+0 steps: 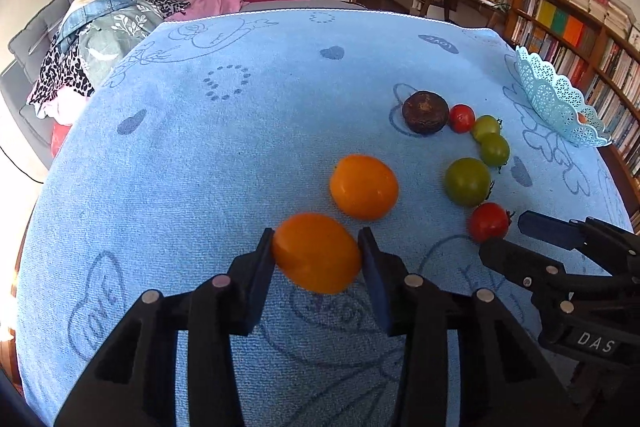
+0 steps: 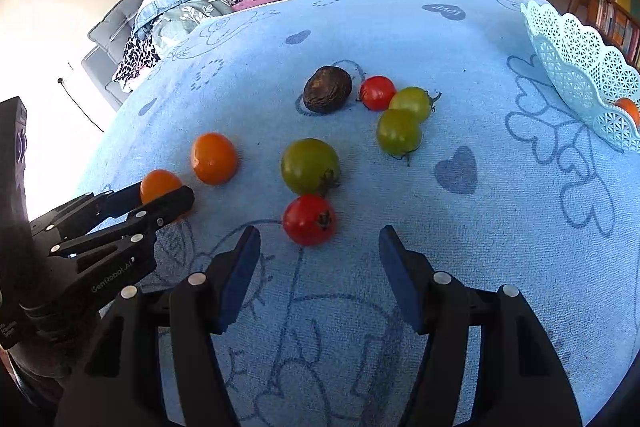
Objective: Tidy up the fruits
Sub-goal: 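Grasp the red tomato with the right tool while the left tool holds the orange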
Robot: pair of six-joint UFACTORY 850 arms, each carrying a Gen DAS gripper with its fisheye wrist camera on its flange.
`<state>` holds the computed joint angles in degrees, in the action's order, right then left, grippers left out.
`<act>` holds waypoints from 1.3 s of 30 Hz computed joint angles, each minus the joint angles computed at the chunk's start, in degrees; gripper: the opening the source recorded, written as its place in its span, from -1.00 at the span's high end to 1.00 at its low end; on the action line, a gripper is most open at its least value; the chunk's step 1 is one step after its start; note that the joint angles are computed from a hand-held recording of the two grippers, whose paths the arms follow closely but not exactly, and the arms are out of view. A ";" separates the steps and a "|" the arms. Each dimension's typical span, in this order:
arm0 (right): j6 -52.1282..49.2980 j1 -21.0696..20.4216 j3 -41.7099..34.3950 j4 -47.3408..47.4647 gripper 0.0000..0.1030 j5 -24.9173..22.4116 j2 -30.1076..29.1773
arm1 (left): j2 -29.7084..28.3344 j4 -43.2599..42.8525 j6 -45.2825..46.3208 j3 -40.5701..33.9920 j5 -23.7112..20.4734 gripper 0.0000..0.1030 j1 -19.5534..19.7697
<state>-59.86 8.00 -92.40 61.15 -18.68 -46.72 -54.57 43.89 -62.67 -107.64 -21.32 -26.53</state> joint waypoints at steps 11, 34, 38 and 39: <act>3.01 1.38 -2.21 -4.11 -0.15 2.40 -1.70 | 1.18 2.87 -4.08 1.40 -0.03 0.18 0.28; -12.75 -1.36 2.85 12.12 0.43 1.84 1.88 | 0.48 3.17 -3.26 -1.12 -1.75 0.17 -1.02; -14.47 -2.54 3.58 15.05 0.43 1.80 2.51 | -0.31 2.49 -1.68 -2.92 -2.32 0.17 -1.60; -14.75 -2.86 3.61 15.64 0.43 1.66 2.57 | -0.65 2.11 -1.05 -3.58 -2.50 0.17 -1.73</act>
<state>-74.61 5.14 -88.79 76.79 -17.02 -44.15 -55.22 46.00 -63.72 -111.22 -23.82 -28.26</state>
